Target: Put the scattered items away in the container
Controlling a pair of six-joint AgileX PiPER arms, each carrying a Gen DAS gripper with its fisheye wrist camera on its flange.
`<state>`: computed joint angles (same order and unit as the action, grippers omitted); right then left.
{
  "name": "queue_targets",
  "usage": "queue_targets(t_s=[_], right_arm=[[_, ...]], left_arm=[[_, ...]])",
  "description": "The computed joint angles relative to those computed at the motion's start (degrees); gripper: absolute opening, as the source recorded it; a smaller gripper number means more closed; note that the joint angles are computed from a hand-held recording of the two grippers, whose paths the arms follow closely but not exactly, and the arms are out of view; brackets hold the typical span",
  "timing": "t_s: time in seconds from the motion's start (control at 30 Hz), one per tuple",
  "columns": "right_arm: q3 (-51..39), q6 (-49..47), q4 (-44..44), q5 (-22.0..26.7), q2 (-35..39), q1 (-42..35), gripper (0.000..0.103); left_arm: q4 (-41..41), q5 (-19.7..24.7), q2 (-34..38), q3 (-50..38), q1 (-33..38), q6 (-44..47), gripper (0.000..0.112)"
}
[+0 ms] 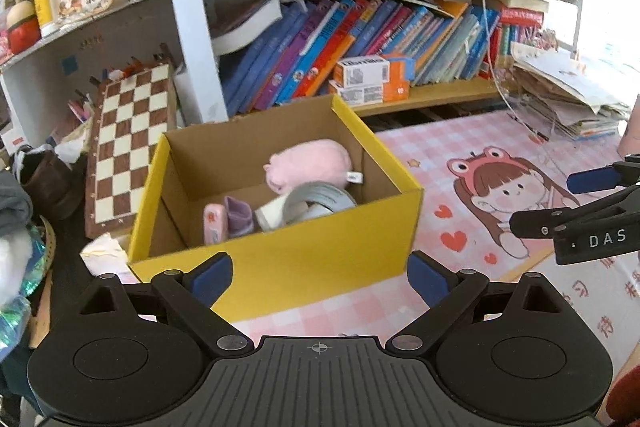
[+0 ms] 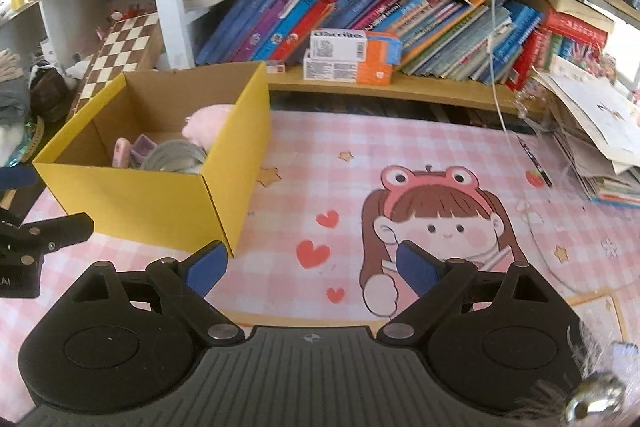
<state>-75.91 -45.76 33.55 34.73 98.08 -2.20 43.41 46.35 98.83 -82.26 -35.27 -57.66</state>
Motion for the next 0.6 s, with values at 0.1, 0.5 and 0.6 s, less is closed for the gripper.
queue_targets(t_s=[0.1, 0.5, 0.6], right_arm=[[2.29, -0.61, 0.31, -2.08, -1.27, 0.19, 0.092], [4.84, -0.27, -0.08, -4.73, -2.38, 0.97, 0.096], [5.08, 0.19, -0.5, -5.34, -2.49, 1.14, 0.098]], left_arm=[[-0.08, 0.04, 0.46, -0.18, -0.9, -0.66, 0.096], [0.2, 0.33, 1.95, -0.96, -2.36, -2.56, 0.096], [-0.13, 0.45, 2.15, -1.27, -2.21, -2.44, 0.096]])
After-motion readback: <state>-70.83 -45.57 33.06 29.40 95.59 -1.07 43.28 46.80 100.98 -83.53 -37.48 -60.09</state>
